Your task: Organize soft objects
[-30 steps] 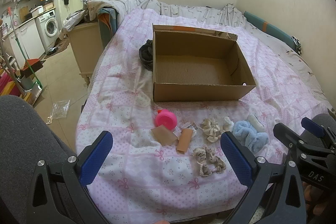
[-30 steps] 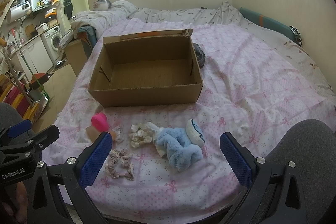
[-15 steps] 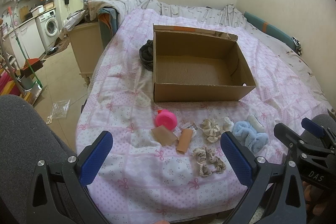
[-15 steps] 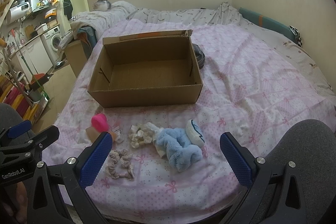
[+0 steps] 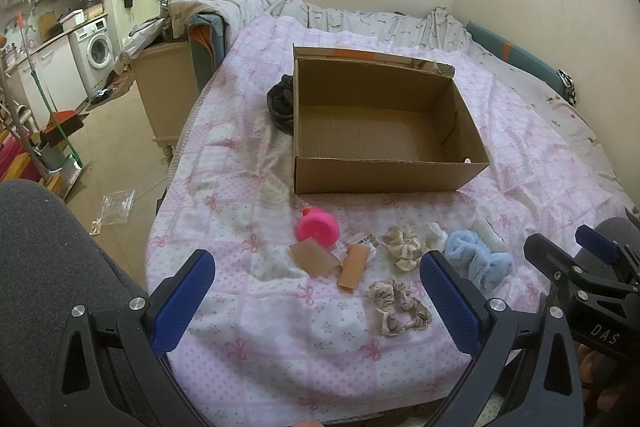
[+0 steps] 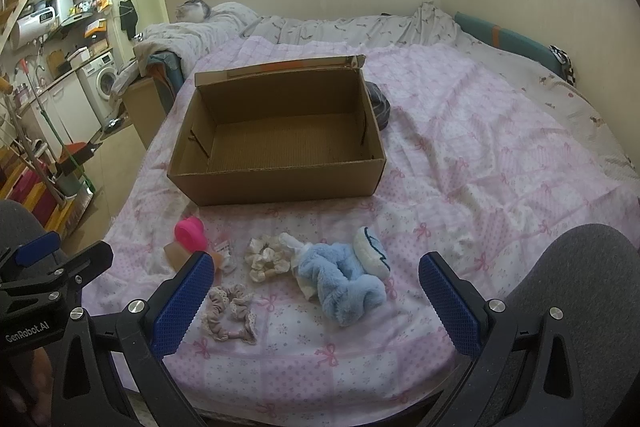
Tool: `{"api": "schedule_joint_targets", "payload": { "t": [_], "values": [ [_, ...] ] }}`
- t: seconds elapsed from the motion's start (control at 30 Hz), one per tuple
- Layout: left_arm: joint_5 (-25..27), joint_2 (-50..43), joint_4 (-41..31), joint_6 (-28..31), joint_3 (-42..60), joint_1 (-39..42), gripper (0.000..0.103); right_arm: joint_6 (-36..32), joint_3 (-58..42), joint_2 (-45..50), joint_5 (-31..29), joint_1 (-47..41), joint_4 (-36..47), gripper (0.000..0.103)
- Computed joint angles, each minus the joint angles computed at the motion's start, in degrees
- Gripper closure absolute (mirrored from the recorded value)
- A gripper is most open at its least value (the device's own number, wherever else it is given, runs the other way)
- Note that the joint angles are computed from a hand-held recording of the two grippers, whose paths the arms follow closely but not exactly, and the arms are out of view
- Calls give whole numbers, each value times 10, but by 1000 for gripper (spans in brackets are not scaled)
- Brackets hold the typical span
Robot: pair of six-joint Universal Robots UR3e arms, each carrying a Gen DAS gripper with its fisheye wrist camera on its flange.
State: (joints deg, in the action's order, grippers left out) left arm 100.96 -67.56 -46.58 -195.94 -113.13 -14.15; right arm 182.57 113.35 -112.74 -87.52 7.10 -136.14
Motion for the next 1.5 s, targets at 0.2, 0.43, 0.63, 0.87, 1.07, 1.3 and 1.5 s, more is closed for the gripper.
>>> {"api": "schedule_joint_targets", "payload": {
  "t": [0.2, 0.43, 0.63, 0.87, 1.07, 1.3, 1.5],
  "values": [
    [1, 0, -1, 0, 0, -1, 1, 0, 2, -2, 2, -2, 1, 0],
    [2, 0, 0, -1, 0, -2, 1, -2, 5, -3, 1, 0, -3, 0],
    [2, -1, 0, 0, 0, -1, 1, 3, 5, -4, 0, 0, -1, 0],
    [1, 0, 1, 0, 0, 0, 1, 2, 5, -2, -2, 5, -3, 0],
    [0, 3, -10, 2, 7, 1, 1, 5, 4, -1, -2, 4, -2, 0],
    [-6, 12, -11, 8, -4, 10, 1, 5, 5, 2, -5, 9, -5, 0],
    [-53, 8, -55, 22, 24, 45, 1, 5, -8, -1, 11, -6, 12, 0]
  ]
}}
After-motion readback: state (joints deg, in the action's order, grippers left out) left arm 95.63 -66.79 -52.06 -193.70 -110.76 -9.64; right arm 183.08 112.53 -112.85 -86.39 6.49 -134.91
